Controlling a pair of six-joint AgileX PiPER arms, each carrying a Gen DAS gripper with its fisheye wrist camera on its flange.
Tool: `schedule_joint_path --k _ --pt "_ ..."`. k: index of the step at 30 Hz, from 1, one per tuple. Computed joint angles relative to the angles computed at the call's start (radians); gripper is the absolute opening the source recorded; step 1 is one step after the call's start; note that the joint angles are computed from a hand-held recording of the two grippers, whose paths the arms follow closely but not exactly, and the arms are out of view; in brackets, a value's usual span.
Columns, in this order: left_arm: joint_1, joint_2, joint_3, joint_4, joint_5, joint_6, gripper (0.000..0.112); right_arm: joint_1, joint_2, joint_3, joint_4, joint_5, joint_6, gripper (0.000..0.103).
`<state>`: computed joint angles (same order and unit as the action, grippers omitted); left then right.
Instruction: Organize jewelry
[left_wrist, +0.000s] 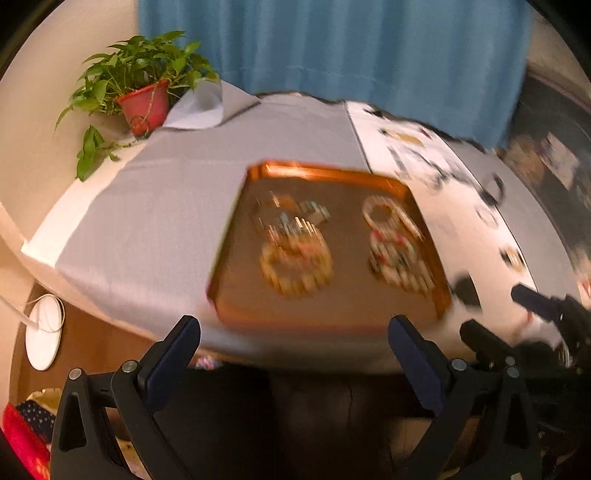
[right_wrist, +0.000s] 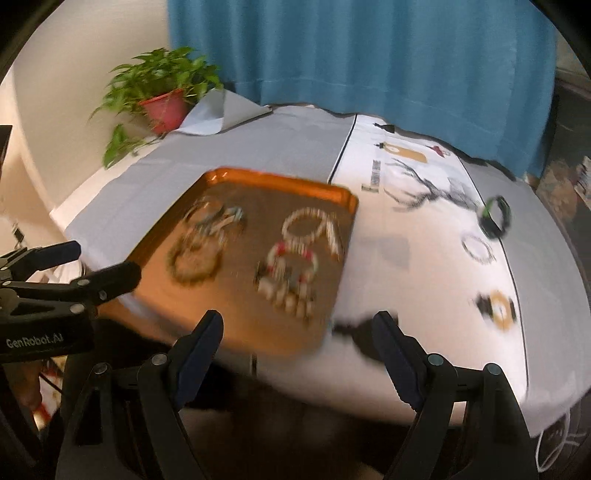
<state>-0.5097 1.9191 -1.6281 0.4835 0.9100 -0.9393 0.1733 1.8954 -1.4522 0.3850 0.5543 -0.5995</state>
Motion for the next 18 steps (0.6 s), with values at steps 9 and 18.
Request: schedule_joint_path --k 9,18 --pt "-0.223 -0.074 0.138 0.077 0.067 -0.139 0.101 -0.119 -0.232 0.352 0.129 -0.049 -0.179 0.083" --pt "-0.315 -0.127 0.177 0.142 0.103 -0.233 0.101 -0.163 -0.340 0.456 0.207 -0.056 -0.287 0.083"
